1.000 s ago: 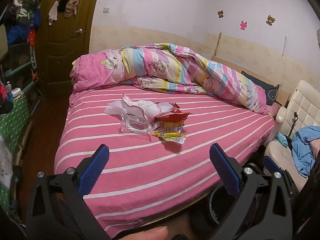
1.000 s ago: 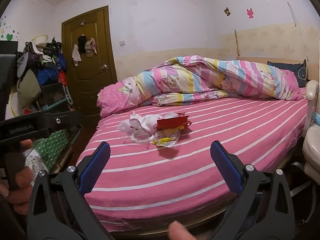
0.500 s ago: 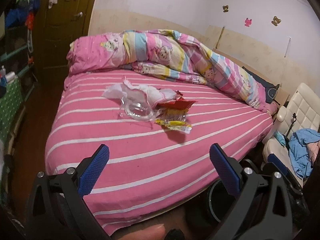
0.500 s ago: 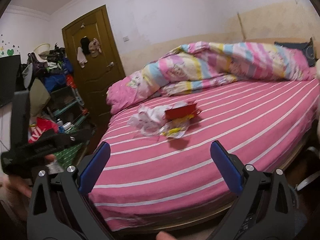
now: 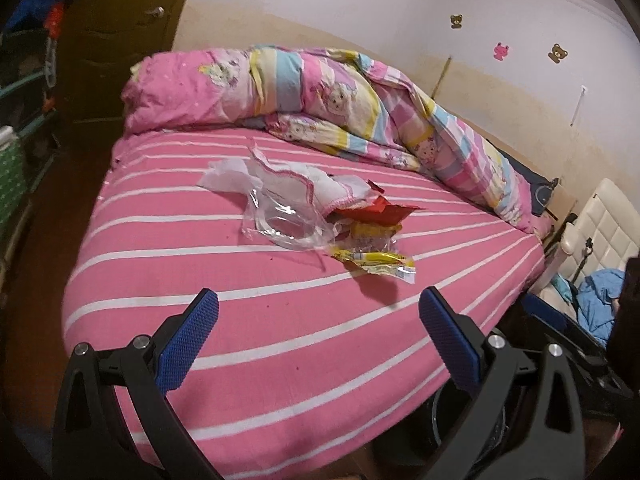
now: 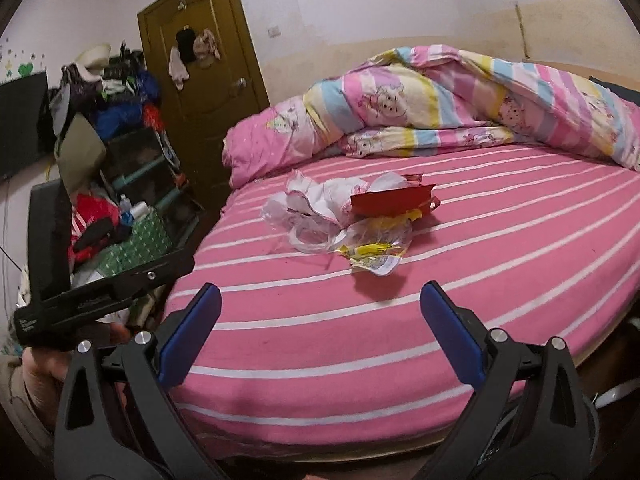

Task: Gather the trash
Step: 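Move the right tool toward the clear plastic bag with yellow wrapper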

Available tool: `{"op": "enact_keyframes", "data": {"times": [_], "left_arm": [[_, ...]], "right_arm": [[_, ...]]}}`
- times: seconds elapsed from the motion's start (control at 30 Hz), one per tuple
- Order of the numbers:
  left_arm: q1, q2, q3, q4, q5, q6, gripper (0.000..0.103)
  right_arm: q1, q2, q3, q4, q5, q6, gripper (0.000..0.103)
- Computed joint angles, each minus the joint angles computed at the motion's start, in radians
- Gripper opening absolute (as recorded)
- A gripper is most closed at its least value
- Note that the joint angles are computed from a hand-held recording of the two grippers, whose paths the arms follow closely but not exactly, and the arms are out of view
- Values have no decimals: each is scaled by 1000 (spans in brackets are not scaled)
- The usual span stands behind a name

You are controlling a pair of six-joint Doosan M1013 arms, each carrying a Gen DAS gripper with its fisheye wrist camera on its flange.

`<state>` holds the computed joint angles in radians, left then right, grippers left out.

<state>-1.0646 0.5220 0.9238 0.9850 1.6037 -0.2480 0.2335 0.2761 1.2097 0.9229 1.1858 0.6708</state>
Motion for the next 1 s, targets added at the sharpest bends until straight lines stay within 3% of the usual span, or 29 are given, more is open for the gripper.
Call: {"op": "enact_keyframes", "data": {"times": [0.33,0.5,0.6,1.0], "left_arm": [[64,-45,93,-48,-121,44,97],[101,-72,145,-64,-219,29,97],[122,-81,164,-73,-247,12,97],[199,-118,247,-94,-332,-108,97]], "right_arm": [[61,105,-119,-105,-2,100,98],[85,149,-169,-167,-10,168,98],[92,178,-203,-180,2,215,93],[125,273,-314,-232,48,399,92]]}}
